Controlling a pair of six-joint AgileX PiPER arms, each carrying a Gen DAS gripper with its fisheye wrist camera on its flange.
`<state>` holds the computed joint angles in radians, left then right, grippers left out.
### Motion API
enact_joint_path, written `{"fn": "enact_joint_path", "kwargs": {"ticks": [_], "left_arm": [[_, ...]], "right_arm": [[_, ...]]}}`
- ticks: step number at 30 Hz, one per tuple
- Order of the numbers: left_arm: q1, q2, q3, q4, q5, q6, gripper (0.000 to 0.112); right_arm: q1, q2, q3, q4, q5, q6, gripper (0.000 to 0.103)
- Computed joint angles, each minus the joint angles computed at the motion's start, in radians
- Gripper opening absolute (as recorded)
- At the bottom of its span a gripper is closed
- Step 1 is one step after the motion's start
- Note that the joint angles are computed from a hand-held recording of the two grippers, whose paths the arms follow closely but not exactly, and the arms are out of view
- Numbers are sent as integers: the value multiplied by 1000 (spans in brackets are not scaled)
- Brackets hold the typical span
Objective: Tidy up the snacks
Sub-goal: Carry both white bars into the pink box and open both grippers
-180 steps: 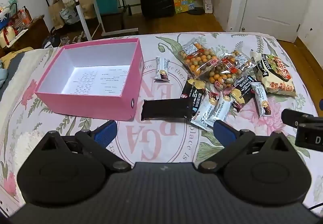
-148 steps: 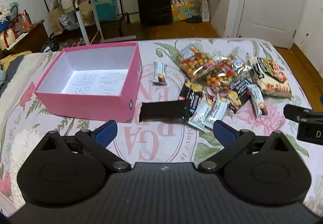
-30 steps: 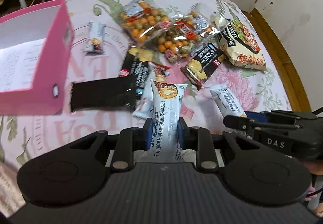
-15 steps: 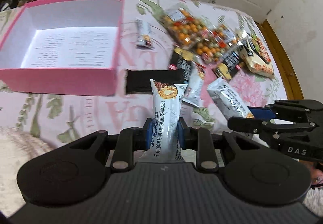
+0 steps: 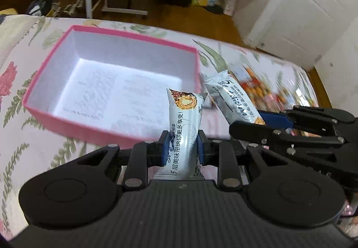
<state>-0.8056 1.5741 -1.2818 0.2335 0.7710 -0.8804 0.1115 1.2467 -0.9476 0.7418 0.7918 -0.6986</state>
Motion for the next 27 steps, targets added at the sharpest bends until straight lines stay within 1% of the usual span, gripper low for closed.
{"fn": "enact_joint_path", "kwargs": {"ticks": [2, 4, 6, 8, 10, 11, 13, 14, 15, 16, 17, 18, 19, 20, 21, 22, 23, 24, 25, 26, 27], "left_arm": [[53, 40, -9, 11, -55, 11, 24], [113, 72, 11, 2, -145, 0, 24], [173, 132, -8, -41, -185, 23, 24], [210, 186, -22, -72, -226, 44, 24], [239, 246, -51, -101, -247, 52, 24], [254, 276, -68, -124, -254, 63, 24], [278, 326, -88, -159, -277, 62, 24], [297, 353, -95, -200, -300, 69, 24], [311, 364, -77, -242, -338, 86, 24], [325, 384, -77, -304, -359, 122, 24], [338, 408, -86, -363, -365, 156, 24], [340, 426, -96, -383, -360, 169, 24], [341, 440, -102, -375, -361, 157, 24], [338, 450, -102, -339, -371, 117, 24], [336, 464, -113, -312, -363, 94, 25], [337, 474, -122, -324, -357, 107, 26], [341, 481, -128, -355, -352, 139, 26], [338, 488, -146, -346, -325, 131, 27], [327, 494, -167, -298, -294, 105, 29], [312, 495, -177, -229, -283, 66, 31], [305, 486, -168, -173, -291, 38, 36]], "right_arm": [[53, 91, -58, -29, -62, 8, 29], [111, 185, -116, -114, -139, 32, 29], [159, 262, -168, -232, -191, 68, 29], [185, 328, -216, -306, -220, 85, 29], [194, 404, -289, -335, -199, 77, 29], [208, 430, -309, -372, -212, 97, 29], [254, 486, -355, -511, -229, 181, 29], [273, 510, -378, -574, -231, 229, 29], [286, 542, -413, -626, -212, 275, 29], [291, 566, -453, -651, -177, 316, 29], [287, 592, -491, -643, -137, 332, 29], [281, 615, -524, -622, -108, 339, 29], [283, 630, -543, -620, -89, 345, 29], [288, 640, -551, -624, -84, 345, 30], [299, 647, -555, -646, -82, 354, 30], [306, 646, -544, -663, -88, 364, 30], [312, 648, -544, -675, -81, 370, 32], [318, 644, -534, -692, -88, 385, 36], [319, 637, -521, -700, -99, 393, 39], [317, 627, -505, -696, -112, 393, 44], [311, 609, -483, -684, -130, 391, 51]]}}
